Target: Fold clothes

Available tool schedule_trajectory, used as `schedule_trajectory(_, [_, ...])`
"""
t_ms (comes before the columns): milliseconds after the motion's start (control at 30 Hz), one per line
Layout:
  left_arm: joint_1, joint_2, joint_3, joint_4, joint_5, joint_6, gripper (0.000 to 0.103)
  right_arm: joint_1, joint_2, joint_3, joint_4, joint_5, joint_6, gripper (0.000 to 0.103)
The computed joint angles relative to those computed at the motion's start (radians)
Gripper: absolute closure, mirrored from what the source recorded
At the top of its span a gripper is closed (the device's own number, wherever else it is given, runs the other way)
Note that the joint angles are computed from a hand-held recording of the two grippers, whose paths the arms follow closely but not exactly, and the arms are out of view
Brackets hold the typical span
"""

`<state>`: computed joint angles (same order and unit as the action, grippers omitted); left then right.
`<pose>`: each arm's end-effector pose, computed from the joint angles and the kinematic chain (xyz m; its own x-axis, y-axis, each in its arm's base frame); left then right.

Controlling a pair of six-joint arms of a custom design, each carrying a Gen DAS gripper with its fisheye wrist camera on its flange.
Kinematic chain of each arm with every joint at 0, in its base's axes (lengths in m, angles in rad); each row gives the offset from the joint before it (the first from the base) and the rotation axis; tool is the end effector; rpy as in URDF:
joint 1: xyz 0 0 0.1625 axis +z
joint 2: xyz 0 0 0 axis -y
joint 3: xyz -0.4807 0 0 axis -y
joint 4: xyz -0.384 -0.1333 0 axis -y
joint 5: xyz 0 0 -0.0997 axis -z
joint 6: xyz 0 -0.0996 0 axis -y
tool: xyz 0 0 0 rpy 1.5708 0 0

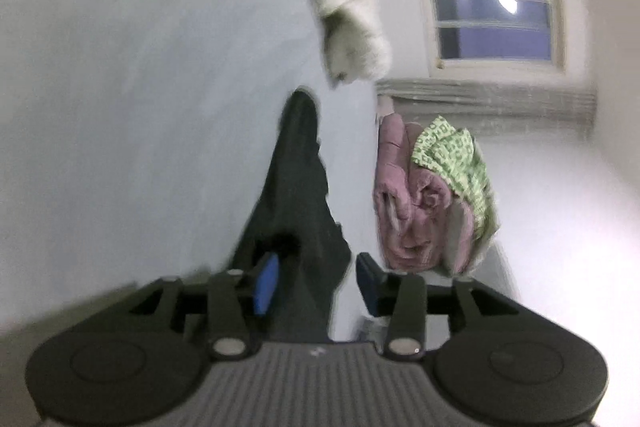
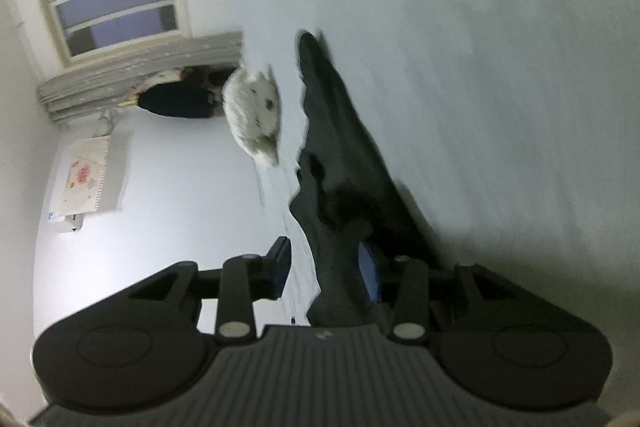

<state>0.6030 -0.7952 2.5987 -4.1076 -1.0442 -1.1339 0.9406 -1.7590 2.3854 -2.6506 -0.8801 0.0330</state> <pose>-0.2088 -0.3664 0.1348 -0.8791 -0.1612 0.4485 -0.4364 0.6506 -0.6216 -0.0440 -0.3942 0.3843 -0.7693 0.2526 -0.5868 0.5554 0.7183 -0.4189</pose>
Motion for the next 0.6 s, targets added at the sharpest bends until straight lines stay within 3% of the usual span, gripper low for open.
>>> schedule_trajectory(67, [-0.032,-0.047,-0.018,0.132,0.076,0.096,0.059,0.033,-0.006,0.019,-0.104,-0.058,-0.015,0.060])
schedule_trajectory(133, [-0.057,-0.060,-0.042,0.219,0.128,0.193,0.062,0.098,0.002,0.038,-0.232,-0.162,-0.051,0.060])
schedule_trajectory(267, [-0.074,-0.044,-0.081,0.293,0.151,0.369,0.076,0.237,0.049,0.071,-0.429,-0.335,-0.176,0.067])
schedule_trajectory(467, [-0.093,-0.003,-0.134,0.369,0.192,0.564,0.079,0.429,0.186,0.134,-0.715,-0.593,-0.455,0.070])
schedule_trajectory(600, [-0.111,0.032,-0.163,0.414,0.239,0.637,0.079,0.509,0.314,0.157,-0.894,-0.730,-0.642,0.071])
